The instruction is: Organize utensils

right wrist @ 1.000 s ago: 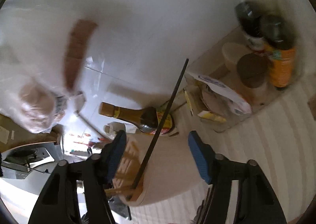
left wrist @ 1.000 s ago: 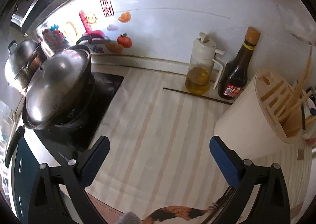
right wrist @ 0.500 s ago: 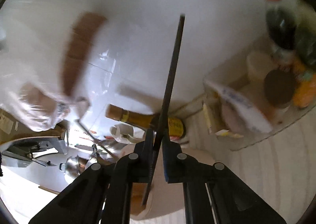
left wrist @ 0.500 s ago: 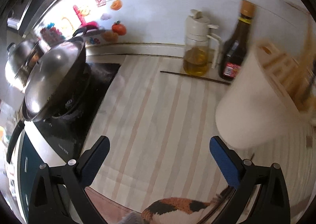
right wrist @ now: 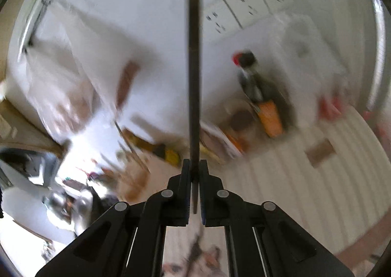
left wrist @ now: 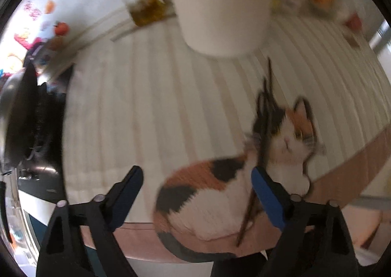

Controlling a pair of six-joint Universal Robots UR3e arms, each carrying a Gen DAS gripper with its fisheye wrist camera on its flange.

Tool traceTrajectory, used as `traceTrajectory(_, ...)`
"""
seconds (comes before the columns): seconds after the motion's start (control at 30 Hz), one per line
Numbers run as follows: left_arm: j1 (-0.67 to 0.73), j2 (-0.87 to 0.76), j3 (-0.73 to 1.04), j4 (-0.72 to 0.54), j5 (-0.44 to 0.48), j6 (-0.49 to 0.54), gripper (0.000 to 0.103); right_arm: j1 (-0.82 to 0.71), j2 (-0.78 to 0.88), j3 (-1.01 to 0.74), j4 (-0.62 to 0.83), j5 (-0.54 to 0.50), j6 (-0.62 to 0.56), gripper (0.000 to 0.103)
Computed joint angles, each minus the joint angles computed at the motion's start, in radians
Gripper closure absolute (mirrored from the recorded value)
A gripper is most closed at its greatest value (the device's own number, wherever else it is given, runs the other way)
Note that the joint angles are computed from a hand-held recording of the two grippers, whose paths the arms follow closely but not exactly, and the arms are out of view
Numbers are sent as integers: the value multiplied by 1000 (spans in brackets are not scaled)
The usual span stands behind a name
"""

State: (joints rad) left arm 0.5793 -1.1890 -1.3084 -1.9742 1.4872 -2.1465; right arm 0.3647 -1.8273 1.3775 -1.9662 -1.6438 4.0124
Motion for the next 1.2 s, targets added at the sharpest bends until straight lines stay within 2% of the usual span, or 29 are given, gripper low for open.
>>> traceTrajectory(0.07, -7, 19, -53, 12, 14, 20, 36, 75, -35, 51, 61, -38, 27, 97)
traceTrajectory(0.13, 0, 25, -97, 26, 19, 37, 42, 174, -36, 109, 119, -59, 85, 97)
traceTrajectory(0.2, 3, 18, -120, 28, 11, 55, 42, 231, -22, 168, 135, -49, 135, 97)
traceTrajectory(0.33, -42, -5, -152, 50, 40, 43, 42, 233, -33, 362, 54, 82, 179, 97)
traceTrajectory(0.47, -119, -35, -180, 95, 71, -12, 44, 169, 1, 491, -30, 213, 99, 97)
traceTrajectory(0.53, -139, -49, -176, 108, 68, -42, 47, 135, 54, 494, -26, 260, 34, 97)
traceTrajectory(0.63, -156, -107, -121, 77, 38, -97, 66, 93, 158, 459, -16, 311, -63, 97)
traceTrajectory(0.73, -191, -150, -88, 92, 38, -147, 74, 70, 255, 423, -17, 333, -135, 97)
traceTrajectory(0.87, -236, -208, -56, 128, 47, -227, 75, 77, 334, 377, -32, 332, -160, 97)
traceTrajectory(0.93, -222, -259, 15, 73, 19, -242, 75, 72, 343, 371, -40, 341, -169, 97)
traceTrajectory(1.0, -172, -325, 144, -62, -53, -215, 74, 84, 353, 353, -43, 338, -162, 97)
traceTrajectory(1.03, -153, -348, 195, -127, -79, -192, 73, 85, 350, 356, -49, 339, -162, 97)
traceTrajectory(1.1, -145, -368, 234, -175, -94, -178, 68, 79, 348, 355, -54, 347, -166, 97)
traceTrajectory(1.2, -208, -347, 137, -50, -20, -213, 67, 64, 348, 361, -60, 352, -168, 97)
